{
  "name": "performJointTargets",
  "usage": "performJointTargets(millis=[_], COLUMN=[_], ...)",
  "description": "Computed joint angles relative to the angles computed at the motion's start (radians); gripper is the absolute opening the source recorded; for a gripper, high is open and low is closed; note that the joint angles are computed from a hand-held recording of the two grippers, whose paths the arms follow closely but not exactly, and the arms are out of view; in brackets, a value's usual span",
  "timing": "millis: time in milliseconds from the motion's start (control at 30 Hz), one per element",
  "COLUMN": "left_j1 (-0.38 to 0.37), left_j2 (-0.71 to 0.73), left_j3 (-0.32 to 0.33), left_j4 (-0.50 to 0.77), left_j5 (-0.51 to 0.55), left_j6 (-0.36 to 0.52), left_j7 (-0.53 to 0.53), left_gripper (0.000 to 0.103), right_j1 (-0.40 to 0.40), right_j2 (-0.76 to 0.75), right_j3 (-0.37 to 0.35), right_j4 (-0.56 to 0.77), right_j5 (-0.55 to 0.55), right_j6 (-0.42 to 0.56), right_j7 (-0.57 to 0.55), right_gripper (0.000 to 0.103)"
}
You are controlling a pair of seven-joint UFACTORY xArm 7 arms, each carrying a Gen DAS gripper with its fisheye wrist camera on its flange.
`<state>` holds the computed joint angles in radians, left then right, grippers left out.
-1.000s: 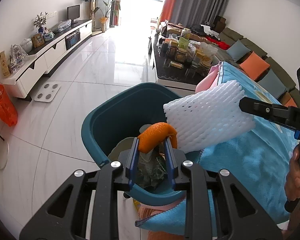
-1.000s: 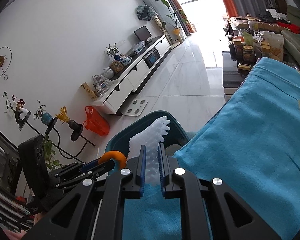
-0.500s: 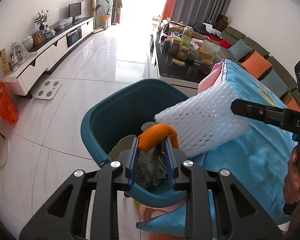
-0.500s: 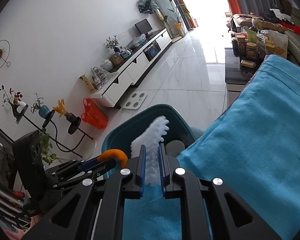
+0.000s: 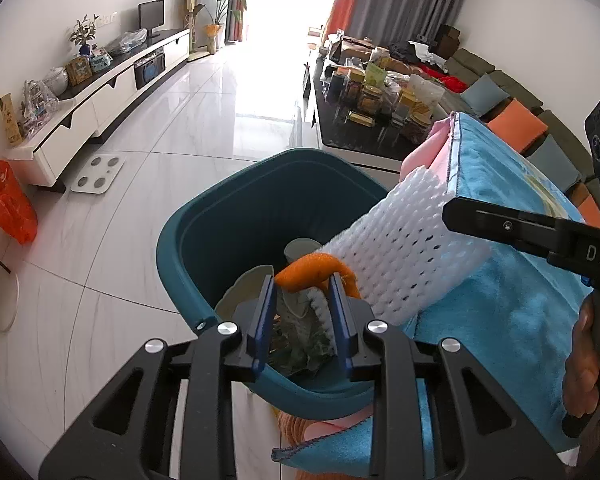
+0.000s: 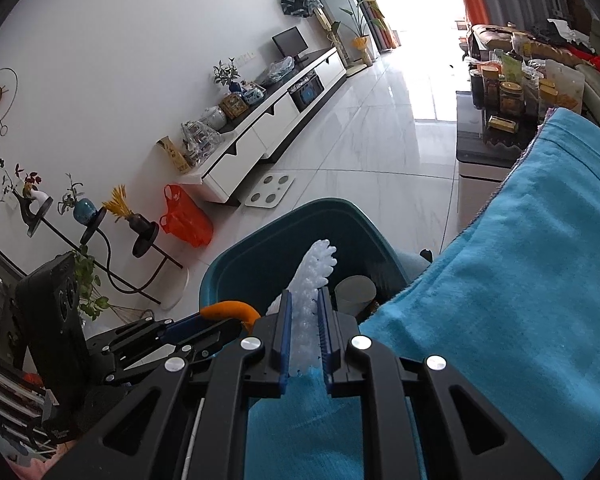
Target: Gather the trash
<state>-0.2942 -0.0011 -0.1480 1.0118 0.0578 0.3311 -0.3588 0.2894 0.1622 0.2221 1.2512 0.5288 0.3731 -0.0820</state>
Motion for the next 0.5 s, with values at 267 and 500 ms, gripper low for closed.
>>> performJointTargets(millis=[267,500], left_j1=[-0.003,0.003], left_j2=[0.006,-0.026], left_j3=[0.001,0.003], left_j4=[0.002,-0.033], left_j5=[0.034,0.057], left_j6=[0.004,-0.04], left_j7=[-0.032,-0.062], left_gripper=[0.042,0.064], right_j1=[0.014,0.0], right_j2=[0.035,0.003], right_j3=[-0.008,-0.001], right_j4=[0.035,-0.003], right_j5=[-0.07,-0.062], right_j6=[0.013,-0.02], right_j7=[0.064,0.049], right_gripper=[0.013,0.029])
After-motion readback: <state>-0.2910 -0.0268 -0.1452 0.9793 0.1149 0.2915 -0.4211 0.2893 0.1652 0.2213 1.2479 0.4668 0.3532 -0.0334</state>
